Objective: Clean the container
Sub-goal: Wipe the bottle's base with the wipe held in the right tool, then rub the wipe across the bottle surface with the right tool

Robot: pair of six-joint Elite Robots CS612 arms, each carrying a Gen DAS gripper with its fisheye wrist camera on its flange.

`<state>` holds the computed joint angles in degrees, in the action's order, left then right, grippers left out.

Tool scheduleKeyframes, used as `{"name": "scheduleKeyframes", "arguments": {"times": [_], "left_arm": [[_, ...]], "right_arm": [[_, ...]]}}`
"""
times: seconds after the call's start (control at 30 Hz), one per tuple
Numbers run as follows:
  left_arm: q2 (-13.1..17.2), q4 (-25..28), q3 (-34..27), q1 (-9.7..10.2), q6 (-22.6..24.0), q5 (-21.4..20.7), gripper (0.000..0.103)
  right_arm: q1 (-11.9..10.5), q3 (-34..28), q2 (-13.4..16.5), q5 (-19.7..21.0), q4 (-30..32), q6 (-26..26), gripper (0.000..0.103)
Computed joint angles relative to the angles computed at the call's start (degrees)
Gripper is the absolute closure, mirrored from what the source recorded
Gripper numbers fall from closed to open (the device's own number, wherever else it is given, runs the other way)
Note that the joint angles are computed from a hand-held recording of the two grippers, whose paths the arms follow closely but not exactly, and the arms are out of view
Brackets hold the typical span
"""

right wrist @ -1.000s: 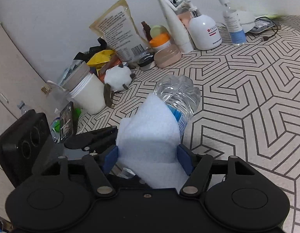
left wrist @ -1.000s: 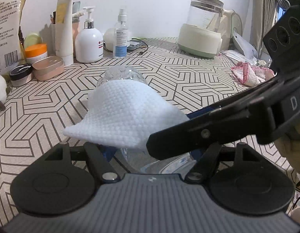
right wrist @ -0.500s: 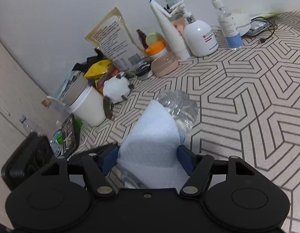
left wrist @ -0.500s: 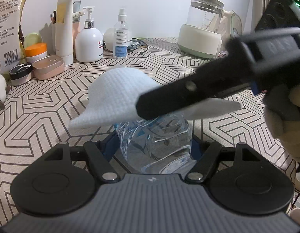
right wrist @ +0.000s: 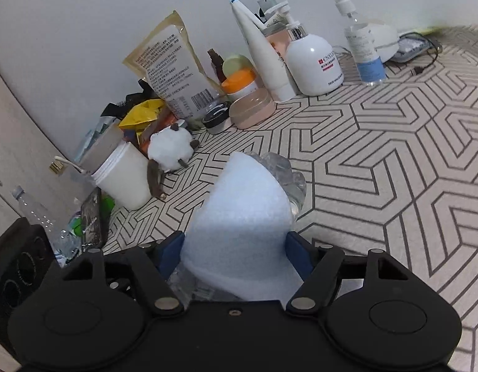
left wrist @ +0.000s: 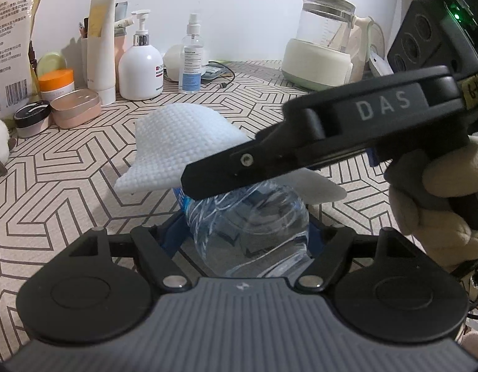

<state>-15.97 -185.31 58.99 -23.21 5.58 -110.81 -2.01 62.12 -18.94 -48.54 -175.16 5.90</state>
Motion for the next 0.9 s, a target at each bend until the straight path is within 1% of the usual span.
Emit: {"name": "scheduleKeyframes", "arguments": {"times": [0.17, 0.3, 0.4, 0.53, 0.63, 0.77, 0.9], "left_arm": [[-0.09, -0.18, 0.25, 0.00, 0.44, -0.59, 0.026], [0.02, 0.44, -0.03, 0.26, 1.17, -3.03, 0.026], [-0.01, 0.73, -0.05, 0.24, 1.64, -3.31, 0.026], [0.00, 0.83, -0.10, 0.22, 1.73, -3.32, 0.026], [0.01, 0.93, -0.13, 0.25, 1.74, -3.40, 0.026], [-0.02, 0.96, -0.03, 0.27, 1.79, -3.41, 0.026], [-0.12, 0.90, 0.20, 0.24, 1.85, -3.17, 0.025]], "right_arm": [[-0.06, 0.97, -0.43, 0.80, 0.01, 0.09, 0.028], [-0.08, 2.12, -0.85, 0.89, -0.62, 0.11, 0.026], [-0.12, 2.93, -1.47, 1.24, 2.09, -1.76, 0.021], [-0.15, 4.63, -2.60, 0.81, 3.07, -4.16, 0.022], [-0.73, 5.74, -3.14, 1.91, 1.04, -2.55, 0.022], [-1.45, 7.01, -3.70, 1.08, -3.46, 0.75, 0.022], [-1.92, 7.57, -3.96, 0.11, -6.17, 3.59, 0.022]]}}
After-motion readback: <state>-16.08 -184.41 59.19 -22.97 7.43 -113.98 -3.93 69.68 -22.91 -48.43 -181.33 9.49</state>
